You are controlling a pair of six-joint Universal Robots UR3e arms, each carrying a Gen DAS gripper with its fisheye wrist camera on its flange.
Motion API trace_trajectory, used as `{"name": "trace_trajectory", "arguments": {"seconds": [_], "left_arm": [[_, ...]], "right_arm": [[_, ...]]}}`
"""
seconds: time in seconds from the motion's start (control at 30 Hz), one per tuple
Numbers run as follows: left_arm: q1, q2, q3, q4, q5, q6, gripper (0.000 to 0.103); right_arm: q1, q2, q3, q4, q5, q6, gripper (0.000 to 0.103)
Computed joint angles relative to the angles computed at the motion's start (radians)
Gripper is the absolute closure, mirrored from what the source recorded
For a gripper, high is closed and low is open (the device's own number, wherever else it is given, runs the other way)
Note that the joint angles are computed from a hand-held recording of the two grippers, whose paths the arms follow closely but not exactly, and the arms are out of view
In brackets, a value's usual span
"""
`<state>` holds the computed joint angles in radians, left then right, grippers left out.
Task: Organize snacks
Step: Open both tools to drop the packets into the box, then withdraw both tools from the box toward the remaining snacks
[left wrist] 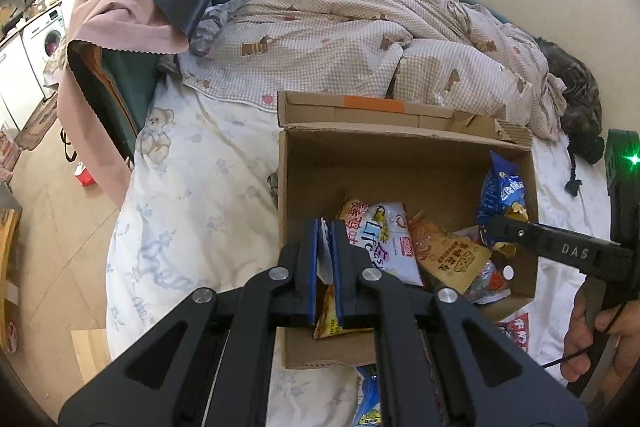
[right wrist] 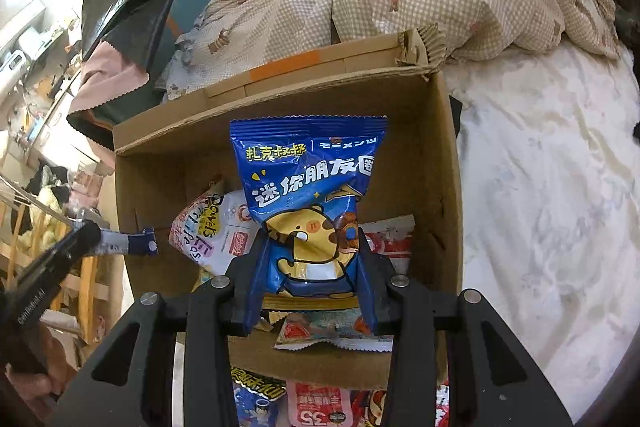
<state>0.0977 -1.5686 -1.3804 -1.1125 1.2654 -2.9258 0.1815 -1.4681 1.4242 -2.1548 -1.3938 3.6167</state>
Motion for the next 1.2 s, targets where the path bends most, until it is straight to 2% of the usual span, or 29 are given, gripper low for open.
{"name": "trace_trajectory", "arguments": {"seconds": [0.13, 0.17, 0.2, 0.23, 0.27, 0.3, 0.37, 0.43, 0.77, 0.93, 1.03, 1.2], "left_arm": [[-0.010, -0.028, 0.036, -0.053, 0.013, -0.006, 0.092], [-0.008, -0.029, 0.041, -0.066, 0.007, -0.008, 0.085], [-0.008, -0.026, 0.045, -0.075, 0.004, -0.010, 0.068], [-0.007, -0.021, 0.041, -0.073, 0.001, -0.013, 0.057], [-0.004, -0.008, 0.028, -0.060, -0.001, -0.021, 0.035], [0.002, 0.016, 0.000, -0.032, -0.005, -0.037, 0.020], [0.009, 0.037, -0.023, -0.006, -0.011, -0.051, 0.012], [0.012, 0.045, -0.026, -0.006, -0.021, -0.043, 0.012], [-0.001, 0.051, -0.025, -0.011, 0.018, -0.012, 0.012], [0.033, 0.057, -0.018, -0.049, -0.013, -0.039, 0.012], [0.042, 0.077, -0.039, -0.040, -0.013, -0.027, 0.012], [0.094, 0.146, -0.081, -0.057, -0.082, 0.013, 0.012]], "right_arm": [[-0.016, -0.019, 0.031, -0.041, 0.034, 0.015, 0.060], [-0.015, -0.028, 0.038, -0.055, 0.027, 0.023, 0.059], [-0.015, -0.036, 0.046, -0.065, 0.020, 0.028, 0.055], [-0.014, -0.045, 0.054, -0.080, 0.011, 0.035, 0.045], [-0.014, -0.057, 0.069, -0.101, 0.007, 0.037, 0.037], [-0.015, -0.065, 0.079, -0.117, 0.010, 0.038, 0.034], [-0.020, -0.074, 0.094, -0.141, 0.019, 0.044, 0.021], [-0.020, -0.079, 0.105, -0.163, 0.021, 0.053, 0.015], [0.015, -0.053, 0.066, -0.127, -0.019, 0.033, 0.015], [0.028, -0.075, 0.072, -0.120, -0.032, 0.016, 0.015], [0.036, -0.095, 0.087, -0.117, -0.043, 0.025, 0.015], [0.078, -0.127, 0.098, -0.104, -0.079, 0.050, 0.015]]}}
